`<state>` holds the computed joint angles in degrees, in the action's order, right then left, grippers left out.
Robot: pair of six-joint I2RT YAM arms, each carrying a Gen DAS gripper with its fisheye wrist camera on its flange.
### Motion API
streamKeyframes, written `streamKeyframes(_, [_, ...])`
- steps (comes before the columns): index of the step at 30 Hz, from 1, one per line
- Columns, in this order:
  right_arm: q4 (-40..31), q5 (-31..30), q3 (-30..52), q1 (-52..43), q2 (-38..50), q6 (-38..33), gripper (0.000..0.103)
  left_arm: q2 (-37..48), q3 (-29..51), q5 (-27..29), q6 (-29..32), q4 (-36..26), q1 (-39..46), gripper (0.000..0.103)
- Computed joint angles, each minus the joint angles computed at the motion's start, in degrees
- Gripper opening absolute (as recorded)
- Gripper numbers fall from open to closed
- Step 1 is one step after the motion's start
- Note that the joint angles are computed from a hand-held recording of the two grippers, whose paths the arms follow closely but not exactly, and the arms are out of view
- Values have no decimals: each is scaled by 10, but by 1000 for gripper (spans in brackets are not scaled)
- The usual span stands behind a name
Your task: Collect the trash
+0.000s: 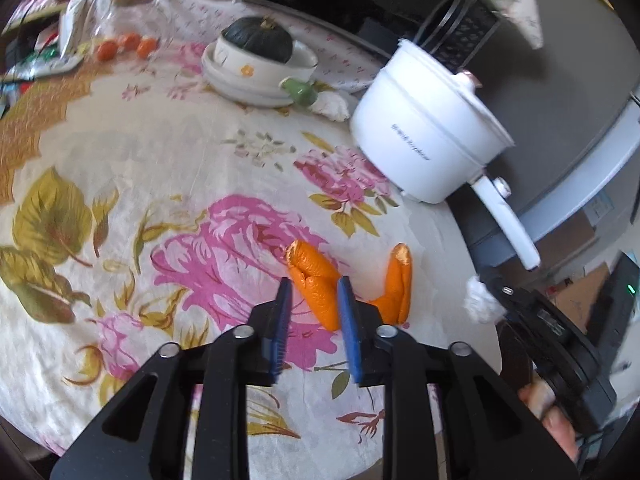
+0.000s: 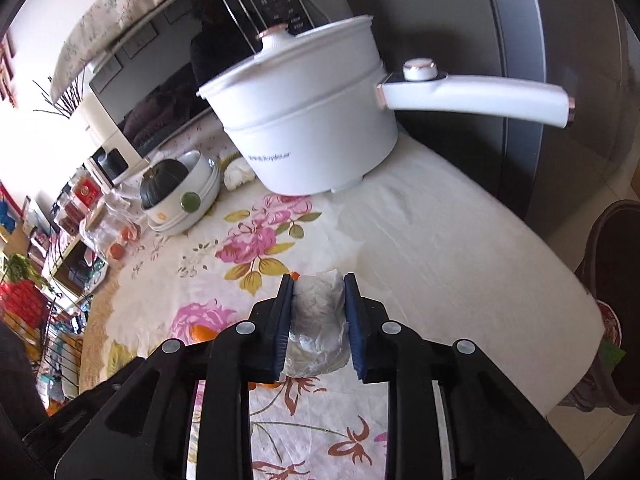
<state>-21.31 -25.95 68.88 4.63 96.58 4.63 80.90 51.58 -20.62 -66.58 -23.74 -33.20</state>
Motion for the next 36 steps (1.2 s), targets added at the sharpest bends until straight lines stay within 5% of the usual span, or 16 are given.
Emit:
streamKeyframes(2, [-3,-8,1,-10,-5,-1,23,35,13,17,-27,8,16,67])
streamKeyframes(8, [-5,-7,7,-20,-3,-8,24,172,119,17,-33,-21,35,68])
streamKeyframes(10, [-8,-7,8,-21,-4,-14,24,202,143,19,-25,-33,39,65])
streamKeyframes(12, [-8,-6,7,-21,-8,-21,24,209,148,16,-6,-34,38,38])
streamKeyframes(15, [-9,-6,3,-23,-17,-31,24,175,99,42,11,21,46,26])
streamKeyframes(24, [-21,-28,-14,-39,-64,-52,24,45,76,-40,45,15,-20,23])
streamKeyframes(36, [-12,-28,-40,-87,-143,-89,24,65,198,-134,68,-55,-124,23])
